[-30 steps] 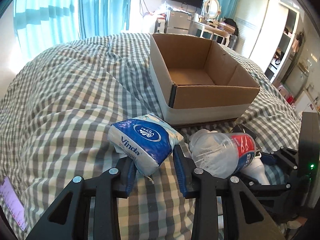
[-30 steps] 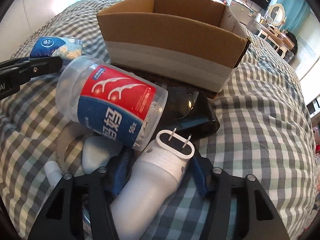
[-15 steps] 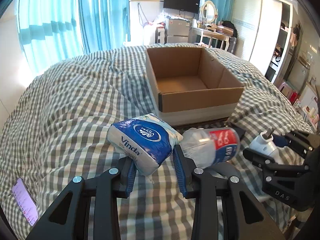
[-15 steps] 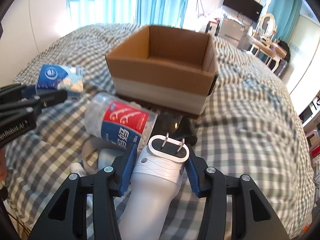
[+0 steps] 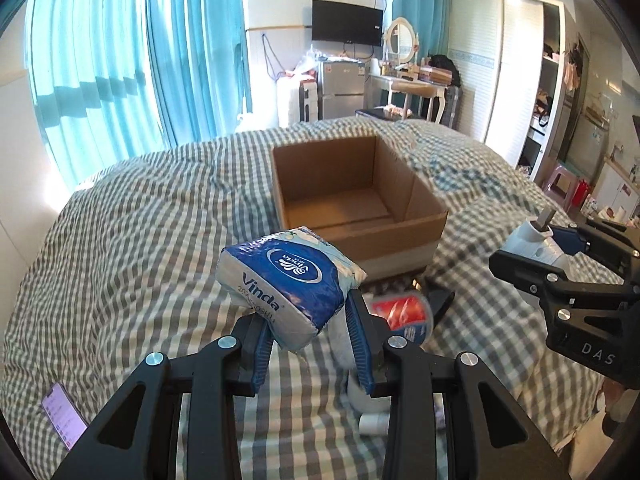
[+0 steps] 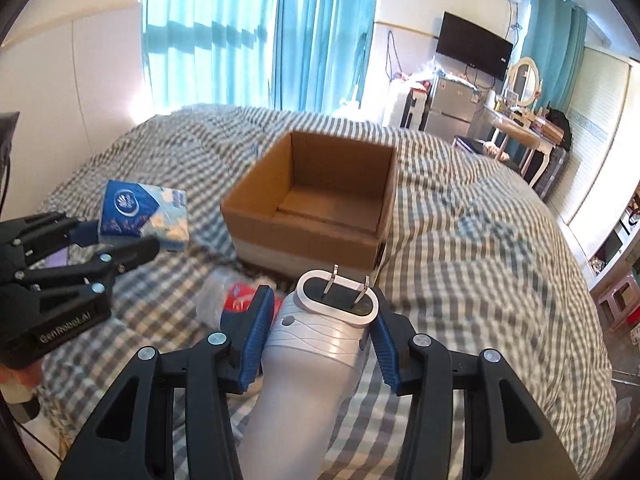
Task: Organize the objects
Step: 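Carry tissue pack and white device into the box and open both grippers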
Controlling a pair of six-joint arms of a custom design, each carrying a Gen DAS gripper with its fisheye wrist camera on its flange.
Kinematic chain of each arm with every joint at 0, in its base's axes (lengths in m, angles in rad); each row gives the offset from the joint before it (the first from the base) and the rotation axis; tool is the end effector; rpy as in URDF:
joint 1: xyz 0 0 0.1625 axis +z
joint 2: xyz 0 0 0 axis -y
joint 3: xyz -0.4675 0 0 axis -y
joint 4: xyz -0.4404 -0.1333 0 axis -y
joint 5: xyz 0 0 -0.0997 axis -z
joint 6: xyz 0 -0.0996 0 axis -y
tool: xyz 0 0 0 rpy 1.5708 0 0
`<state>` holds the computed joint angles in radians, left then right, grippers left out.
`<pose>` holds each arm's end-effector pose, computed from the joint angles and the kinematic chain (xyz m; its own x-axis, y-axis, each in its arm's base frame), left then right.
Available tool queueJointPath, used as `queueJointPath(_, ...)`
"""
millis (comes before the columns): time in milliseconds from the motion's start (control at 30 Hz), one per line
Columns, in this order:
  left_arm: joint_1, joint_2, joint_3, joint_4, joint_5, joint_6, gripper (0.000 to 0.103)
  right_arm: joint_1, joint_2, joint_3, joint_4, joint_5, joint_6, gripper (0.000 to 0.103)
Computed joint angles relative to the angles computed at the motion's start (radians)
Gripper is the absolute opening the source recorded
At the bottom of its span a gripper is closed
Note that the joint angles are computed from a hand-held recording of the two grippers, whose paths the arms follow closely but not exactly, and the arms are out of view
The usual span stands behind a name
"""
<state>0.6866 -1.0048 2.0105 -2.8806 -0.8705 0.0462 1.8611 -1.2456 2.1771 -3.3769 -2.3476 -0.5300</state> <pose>-0.3423 -0.5359 0.1424 -0.5992 0.4965 -0.6280 0.7664 0.5825 -0.2707 0.2127 -0.4902 0.2830 -0.6296 -0.0421 0.7758 -0.5817 0.6875 -0.4348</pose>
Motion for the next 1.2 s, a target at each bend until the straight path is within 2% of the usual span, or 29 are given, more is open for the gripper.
queueJointPath(367, 0.016, 0.118, -0.225, 0.02, 0.002, 0.09, 0.035, 0.013, 0.045, -0.198, 0.041, 0.035, -0.073, 0.047)
queueJointPath(733, 0.085, 0.298, -0.499, 0.097, -0.023, 0.153, 0.035, -0.064, 0.161, -0.461, 0.191, 0.095, -0.051, 0.047)
queueJointPath(1200, 0.168, 0.473, -0.714, 0.174, -0.088, 0.179, 0.035, -0.158, 0.329, -0.724, 0.341, 0.138, -0.03, 0.047)
